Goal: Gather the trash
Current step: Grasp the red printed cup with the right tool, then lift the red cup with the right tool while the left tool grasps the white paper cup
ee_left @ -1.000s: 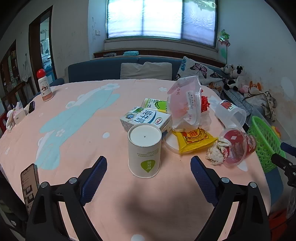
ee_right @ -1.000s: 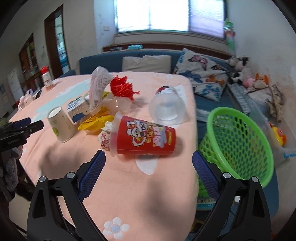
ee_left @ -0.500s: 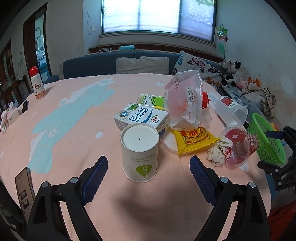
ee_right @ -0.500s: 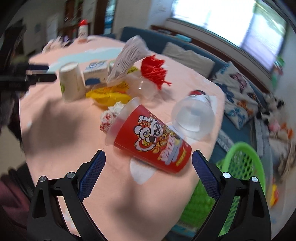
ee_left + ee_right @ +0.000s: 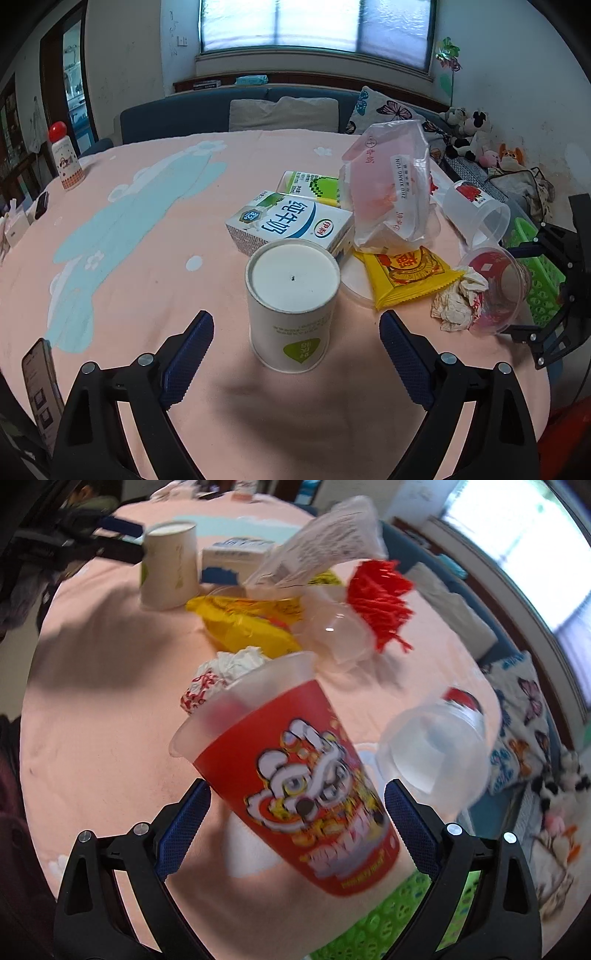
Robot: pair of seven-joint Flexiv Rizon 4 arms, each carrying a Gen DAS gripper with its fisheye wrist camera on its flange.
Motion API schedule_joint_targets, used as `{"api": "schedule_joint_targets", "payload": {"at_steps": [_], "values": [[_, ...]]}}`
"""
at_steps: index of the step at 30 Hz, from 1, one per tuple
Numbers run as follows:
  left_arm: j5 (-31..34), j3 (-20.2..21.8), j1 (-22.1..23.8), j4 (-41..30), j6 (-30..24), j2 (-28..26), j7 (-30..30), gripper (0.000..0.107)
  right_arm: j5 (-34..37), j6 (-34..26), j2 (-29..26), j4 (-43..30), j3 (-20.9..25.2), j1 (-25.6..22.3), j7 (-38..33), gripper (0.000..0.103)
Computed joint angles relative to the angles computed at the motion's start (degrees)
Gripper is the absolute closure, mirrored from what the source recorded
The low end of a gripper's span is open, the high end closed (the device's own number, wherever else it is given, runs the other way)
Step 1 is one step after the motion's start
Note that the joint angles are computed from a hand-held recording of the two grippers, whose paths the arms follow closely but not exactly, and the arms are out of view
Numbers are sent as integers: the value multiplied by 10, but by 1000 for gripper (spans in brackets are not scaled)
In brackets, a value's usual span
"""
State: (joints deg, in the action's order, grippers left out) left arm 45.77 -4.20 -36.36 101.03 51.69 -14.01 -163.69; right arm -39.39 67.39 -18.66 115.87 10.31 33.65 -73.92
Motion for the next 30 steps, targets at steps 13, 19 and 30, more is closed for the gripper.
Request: {"api": "schedule_joint_targets", "payload": {"at_steps": [13, 19, 30], "values": [[-35, 24, 14, -11, 63, -45, 32, 18, 33, -12, -27, -30, 0, 5, -64, 14], [-56, 39, 13, -14, 87, -61, 50, 35, 34, -33, -18, -27, 4, 7, -58, 23], [-59, 54, 1, -18, 86, -65, 54, 50, 86, -53, 3, -15, 27, 0, -27, 28]]}}
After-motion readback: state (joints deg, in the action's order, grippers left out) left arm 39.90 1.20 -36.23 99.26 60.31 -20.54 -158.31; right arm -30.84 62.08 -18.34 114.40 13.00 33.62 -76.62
